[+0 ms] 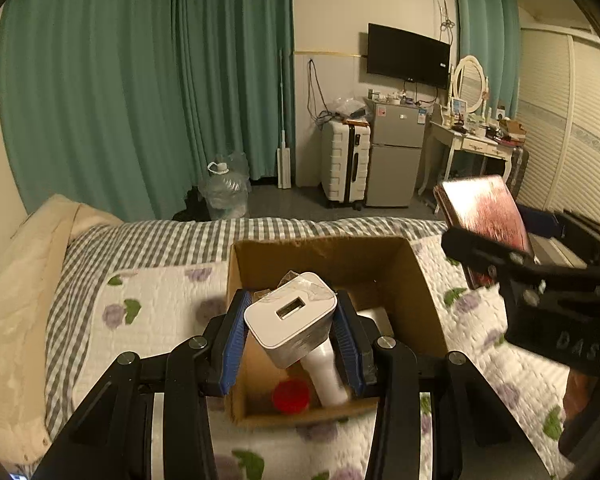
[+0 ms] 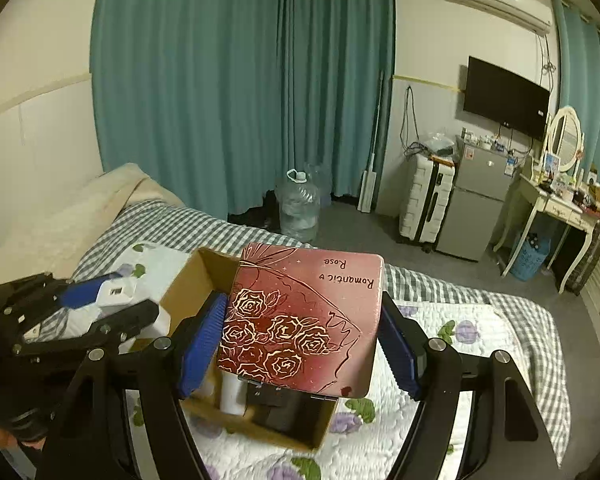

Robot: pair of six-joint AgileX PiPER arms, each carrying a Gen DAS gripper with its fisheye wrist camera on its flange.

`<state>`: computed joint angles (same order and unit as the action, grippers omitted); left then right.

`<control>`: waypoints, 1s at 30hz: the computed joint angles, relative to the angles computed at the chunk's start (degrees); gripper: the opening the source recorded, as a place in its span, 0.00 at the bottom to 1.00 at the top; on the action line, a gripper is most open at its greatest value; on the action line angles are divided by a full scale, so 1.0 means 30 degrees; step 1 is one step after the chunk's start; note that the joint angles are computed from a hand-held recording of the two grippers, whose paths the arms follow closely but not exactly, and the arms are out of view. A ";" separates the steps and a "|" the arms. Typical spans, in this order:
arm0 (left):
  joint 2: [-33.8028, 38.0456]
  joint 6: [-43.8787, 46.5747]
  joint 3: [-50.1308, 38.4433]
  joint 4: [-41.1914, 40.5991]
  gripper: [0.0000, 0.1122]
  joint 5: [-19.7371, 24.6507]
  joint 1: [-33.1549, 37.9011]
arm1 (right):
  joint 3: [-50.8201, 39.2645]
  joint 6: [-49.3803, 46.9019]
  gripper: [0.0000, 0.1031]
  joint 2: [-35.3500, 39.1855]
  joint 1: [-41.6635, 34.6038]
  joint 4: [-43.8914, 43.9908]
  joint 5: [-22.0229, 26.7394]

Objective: Organize rigid objects
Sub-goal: 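Carry the charger cube and pink card case over the box with both tools, then open both tools to drop the charger cube and card case into the box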

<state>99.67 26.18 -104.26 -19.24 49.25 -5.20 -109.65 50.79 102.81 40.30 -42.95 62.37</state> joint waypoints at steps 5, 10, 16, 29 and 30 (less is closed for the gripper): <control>0.2470 -0.1234 -0.2194 0.1756 0.38 -0.0197 -0.1122 | 0.1466 0.0204 0.71 0.0161 -0.1857 0.1128 -0.1938; 0.5125 -0.2116 -0.5052 0.2940 0.38 0.0691 -0.1757 | 0.1952 -0.0160 0.71 0.0638 -0.3167 0.2424 -0.3476; 0.7469 -0.2990 -0.8285 0.3842 0.38 0.1782 -0.2140 | 0.2245 -0.0291 0.71 0.0997 -0.3865 0.3103 -0.4430; 0.7509 -0.3323 -0.8632 0.3191 0.54 0.2055 -0.1508 | 0.2802 0.0225 0.71 0.0544 -0.4010 0.2868 -0.4408; 0.7167 -0.3387 -0.8293 0.3386 0.55 0.1887 -0.1459 | 0.2758 0.0111 0.71 0.0514 -0.3962 0.2907 -0.4352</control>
